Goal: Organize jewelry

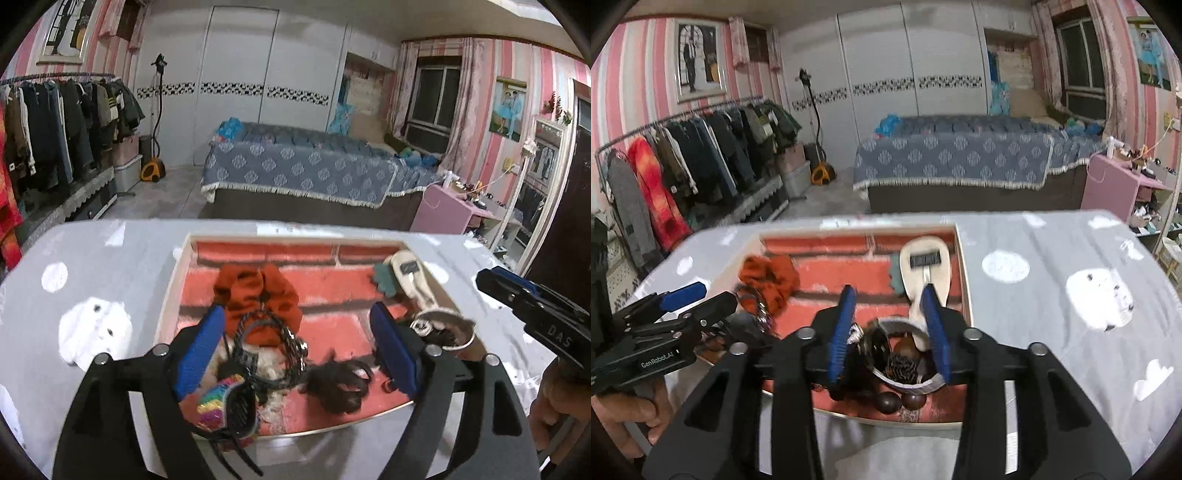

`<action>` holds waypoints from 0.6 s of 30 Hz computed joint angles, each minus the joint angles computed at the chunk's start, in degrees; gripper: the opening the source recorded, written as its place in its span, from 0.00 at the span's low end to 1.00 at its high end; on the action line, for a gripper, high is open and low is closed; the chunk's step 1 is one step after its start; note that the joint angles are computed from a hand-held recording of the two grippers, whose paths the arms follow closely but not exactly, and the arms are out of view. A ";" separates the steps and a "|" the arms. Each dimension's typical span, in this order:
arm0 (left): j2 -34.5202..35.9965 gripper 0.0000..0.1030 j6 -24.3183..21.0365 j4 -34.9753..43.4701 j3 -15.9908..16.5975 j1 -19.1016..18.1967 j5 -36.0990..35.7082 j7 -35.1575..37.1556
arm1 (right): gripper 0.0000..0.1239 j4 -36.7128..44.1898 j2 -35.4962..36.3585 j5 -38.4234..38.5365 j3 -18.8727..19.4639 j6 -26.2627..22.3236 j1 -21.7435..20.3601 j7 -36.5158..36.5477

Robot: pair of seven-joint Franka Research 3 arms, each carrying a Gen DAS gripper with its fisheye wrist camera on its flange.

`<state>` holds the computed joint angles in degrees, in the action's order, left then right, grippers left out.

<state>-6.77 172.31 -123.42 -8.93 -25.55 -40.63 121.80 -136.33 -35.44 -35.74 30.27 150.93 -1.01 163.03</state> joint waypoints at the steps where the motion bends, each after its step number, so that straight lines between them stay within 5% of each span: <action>1: -0.65 0.83 0.34 -0.06 -0.16 0.56 1.17 -1.08 | 0.34 0.20 -0.43 -0.19 0.00 -0.24 0.06 -0.18; 6: -6.21 0.89 3.76 -3.10 -0.36 2.89 9.53 -8.74 | 0.38 1.48 -3.50 -0.83 0.79 -2.70 0.07 -0.85; 10: -14.55 0.96 6.92 -10.42 -6.25 10.96 22.23 -16.64 | 0.61 0.21 -9.43 0.79 2.18 -6.07 1.58 -1.37; 13: -21.79 0.96 9.91 -17.16 -7.99 13.97 25.80 -20.07 | 0.67 -0.92 -14.04 2.27 4.07 -10.99 2.78 -2.73; 16: -28.44 0.96 10.55 -25.02 1.62 3.57 25.44 -17.84 | 0.70 -3.53 -18.81 5.10 5.39 -13.58 5.50 -2.42; 18: -31.97 0.96 11.33 -29.38 5.14 0.04 26.49 -17.36 | 0.74 -5.08 -21.30 7.20 7.04 -14.91 7.23 -1.85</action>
<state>-38.74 183.64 -152.79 -3.80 -25.51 -14.14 104.44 -141.41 -56.74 -28.53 37.31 136.02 6.22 161.18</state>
